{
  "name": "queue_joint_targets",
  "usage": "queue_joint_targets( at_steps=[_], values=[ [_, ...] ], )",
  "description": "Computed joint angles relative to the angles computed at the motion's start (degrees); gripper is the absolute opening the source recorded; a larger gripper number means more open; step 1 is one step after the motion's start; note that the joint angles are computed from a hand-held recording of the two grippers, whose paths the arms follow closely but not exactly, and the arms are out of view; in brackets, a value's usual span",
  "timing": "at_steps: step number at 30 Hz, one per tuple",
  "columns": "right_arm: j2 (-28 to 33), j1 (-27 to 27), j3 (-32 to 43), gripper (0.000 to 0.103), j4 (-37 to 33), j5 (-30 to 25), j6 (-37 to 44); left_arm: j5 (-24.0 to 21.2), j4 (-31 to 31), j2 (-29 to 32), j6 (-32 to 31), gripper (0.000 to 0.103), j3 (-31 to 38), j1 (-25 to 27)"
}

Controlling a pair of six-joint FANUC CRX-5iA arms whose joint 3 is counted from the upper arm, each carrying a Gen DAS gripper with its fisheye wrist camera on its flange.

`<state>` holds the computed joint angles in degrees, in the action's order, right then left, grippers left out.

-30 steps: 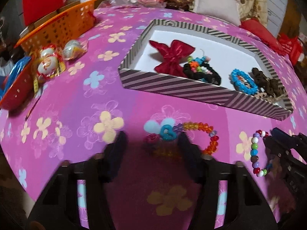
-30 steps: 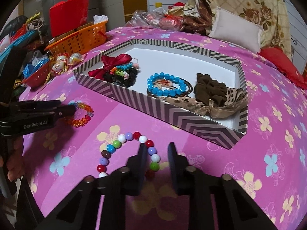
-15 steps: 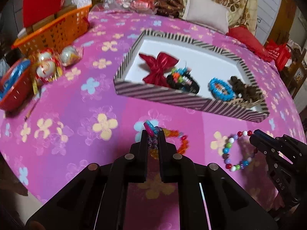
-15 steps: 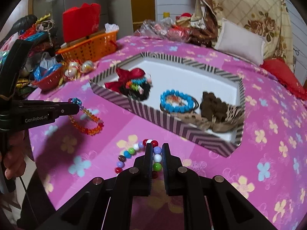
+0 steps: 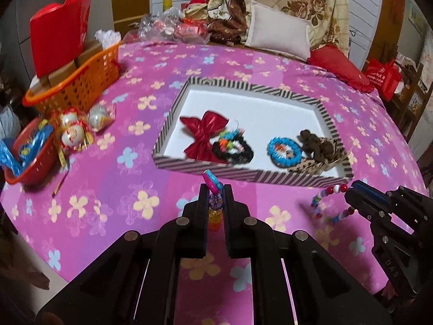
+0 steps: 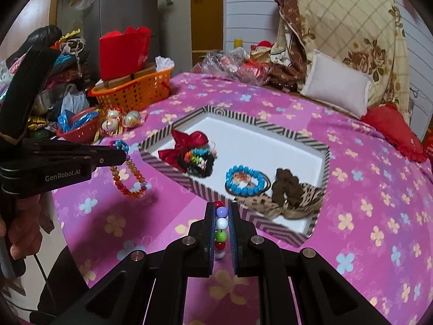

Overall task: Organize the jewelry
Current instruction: 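Carry both bracelets over the striped box with both tools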

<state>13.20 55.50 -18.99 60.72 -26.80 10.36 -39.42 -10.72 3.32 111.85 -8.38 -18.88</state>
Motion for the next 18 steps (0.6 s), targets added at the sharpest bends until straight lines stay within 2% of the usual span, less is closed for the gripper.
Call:
queue_joint_targets(
  at_steps=[10, 18],
  values=[
    [-0.9, -1.3, 0.9, 0.009, 2.0, -0.3, -0.4, -3.3, -4.4, 2.8, 2.2, 0.008, 6.8, -2.9],
    [-0.4, -2.6, 1.9, 0.009, 0.8, 0.1, 0.6, -5.8, -8.7, 5.8, 3.8, 0.008, 11.7, -5.3]
  ],
)
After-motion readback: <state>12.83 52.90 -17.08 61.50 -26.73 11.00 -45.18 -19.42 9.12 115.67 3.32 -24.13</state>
